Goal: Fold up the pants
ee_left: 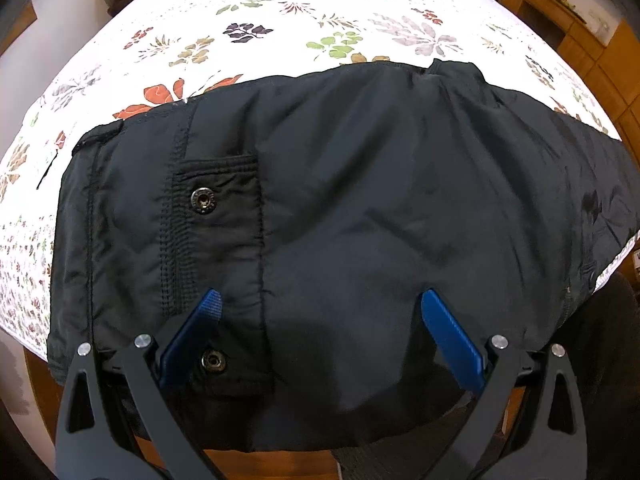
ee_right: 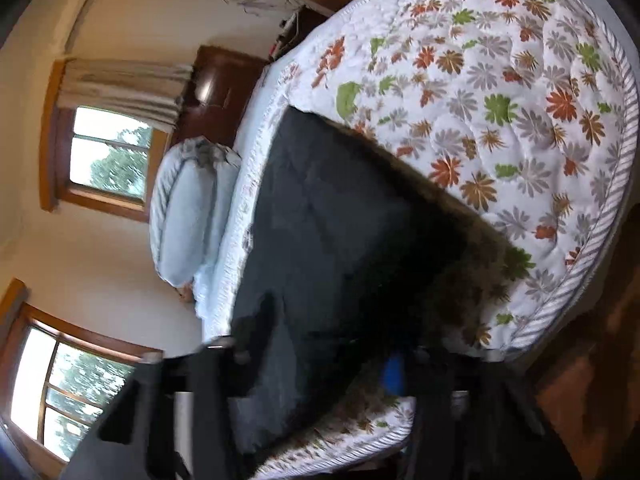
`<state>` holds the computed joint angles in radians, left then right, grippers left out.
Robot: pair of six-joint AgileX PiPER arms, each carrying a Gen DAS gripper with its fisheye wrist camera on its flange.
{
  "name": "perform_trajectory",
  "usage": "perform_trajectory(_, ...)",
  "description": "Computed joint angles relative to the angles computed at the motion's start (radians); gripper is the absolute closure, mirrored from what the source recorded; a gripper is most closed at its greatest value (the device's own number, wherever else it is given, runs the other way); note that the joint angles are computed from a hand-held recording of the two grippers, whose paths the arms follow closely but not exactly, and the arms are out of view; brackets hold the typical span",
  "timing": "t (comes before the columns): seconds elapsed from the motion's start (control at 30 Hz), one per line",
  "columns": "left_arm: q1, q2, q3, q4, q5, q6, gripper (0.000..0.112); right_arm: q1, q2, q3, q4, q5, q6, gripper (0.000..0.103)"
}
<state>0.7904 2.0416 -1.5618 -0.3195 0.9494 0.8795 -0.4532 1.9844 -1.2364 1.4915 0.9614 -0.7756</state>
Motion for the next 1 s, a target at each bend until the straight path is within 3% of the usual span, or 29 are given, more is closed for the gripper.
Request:
perform_trajectory(0.13, 0.008, 0.005, -0.004, -0.009, 0.009, 0.015, 0.012, 0.027, -0.066, -0.033, -0.072, -0.027, -0.004, 0.088)
perform_trajectory(0.3, 0.006, 0.007, 0.003, -0.014, -0.006, 0.021, 0.012, 0.108, -0.154, -0.157, -0.255, -0.073, 0.101, 0.09)
perform_trajectory(0.53, 0.027, -0.014, 0.041, -0.056, -0.02, 0.059, 0.012, 0.357, -0.212, -0.409, -0.562, -0.096, 0.257, 0.09)
perform_trajectory(0.77, 0.054, -0.015, 0.044, -0.103, -0.001, 0.104, 0.012, 0.69, -0.076, -0.728, -0.854, -0.004, 0.381, 0.09)
perform_trajectory(1.0, 0.08, -0.012, 0.036, -0.146, 0.03, 0.138, 0.012, 0.925, 0.105, -0.897, -1.055, 0.122, 0.387, 0.091)
